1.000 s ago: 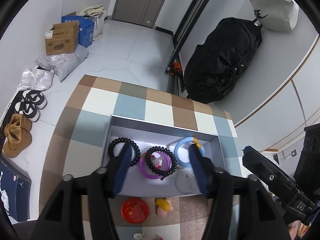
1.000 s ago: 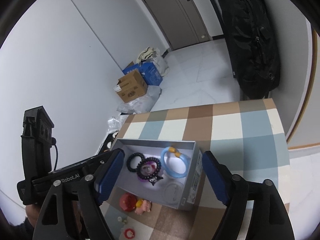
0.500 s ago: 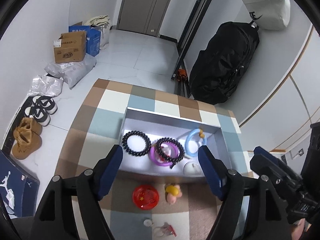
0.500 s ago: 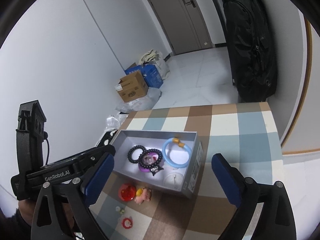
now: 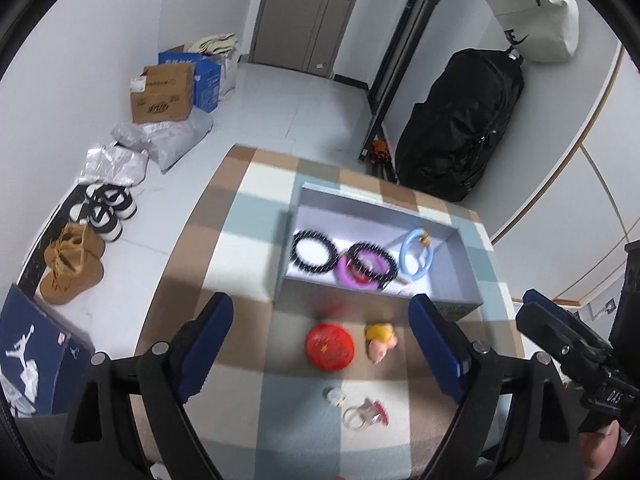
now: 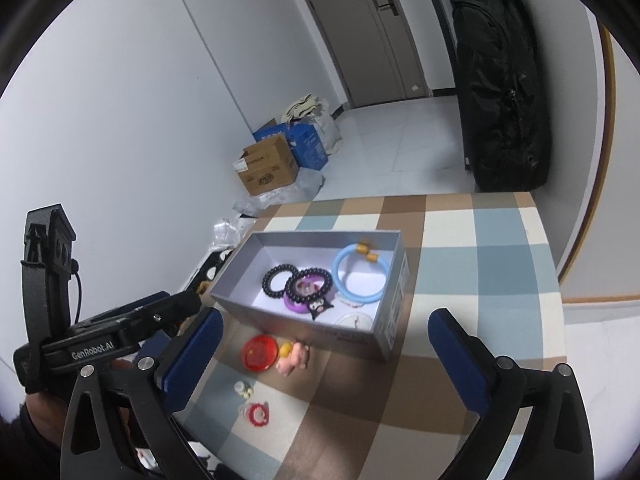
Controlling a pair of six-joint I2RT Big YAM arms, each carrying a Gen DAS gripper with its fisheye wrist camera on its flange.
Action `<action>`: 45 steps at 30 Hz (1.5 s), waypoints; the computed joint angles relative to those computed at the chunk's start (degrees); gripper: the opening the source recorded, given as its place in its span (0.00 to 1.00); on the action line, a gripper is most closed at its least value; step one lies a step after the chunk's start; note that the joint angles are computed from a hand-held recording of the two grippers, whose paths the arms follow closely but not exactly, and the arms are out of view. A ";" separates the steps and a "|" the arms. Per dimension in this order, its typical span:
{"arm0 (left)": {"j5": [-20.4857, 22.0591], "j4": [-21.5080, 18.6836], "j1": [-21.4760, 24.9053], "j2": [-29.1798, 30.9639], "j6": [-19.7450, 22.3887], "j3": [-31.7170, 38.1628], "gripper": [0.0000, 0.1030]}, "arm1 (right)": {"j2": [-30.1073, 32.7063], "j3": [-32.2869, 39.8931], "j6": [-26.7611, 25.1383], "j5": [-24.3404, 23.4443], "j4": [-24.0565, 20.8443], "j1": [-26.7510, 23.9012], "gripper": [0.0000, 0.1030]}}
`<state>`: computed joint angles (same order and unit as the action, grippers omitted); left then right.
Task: Organize jewelry
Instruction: 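Withdraw both grippers from the box toward the small charms, then grasp the small white charm with the left gripper while the right gripper grasps the red charm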
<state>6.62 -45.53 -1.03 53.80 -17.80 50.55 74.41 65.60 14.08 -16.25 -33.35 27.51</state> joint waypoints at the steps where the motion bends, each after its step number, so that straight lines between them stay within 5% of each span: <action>1: 0.05 -0.42 0.24 -0.31 -0.33 -0.57 0.84 | -0.11 -0.15 -0.10 0.17 -0.24 0.22 1.00; 16: 3.00 -6.99 0.25 0.52 4.68 -2.59 0.83 | -0.75 -1.12 -1.72 1.93 -3.39 2.85 1.00; 26: 5.90 -7.91 -0.53 3.04 5.83 -2.22 0.45 | -1.20 -1.58 -2.30 1.56 -4.45 3.57 1.00; 33: 6.41 -7.35 -0.70 3.69 6.06 -1.95 0.31 | -1.02 -1.45 -2.16 1.23 -4.77 3.56 1.00; 35: 7.20 -7.35 -0.72 3.94 5.98 -1.89 0.19 | -1.00 -1.38 -2.16 1.24 -4.91 3.62 1.00; 45: 7.30 -7.65 -1.13 4.47 7.14 -1.55 0.08 | -0.51 -1.22 -2.22 1.05 -5.81 3.74 1.00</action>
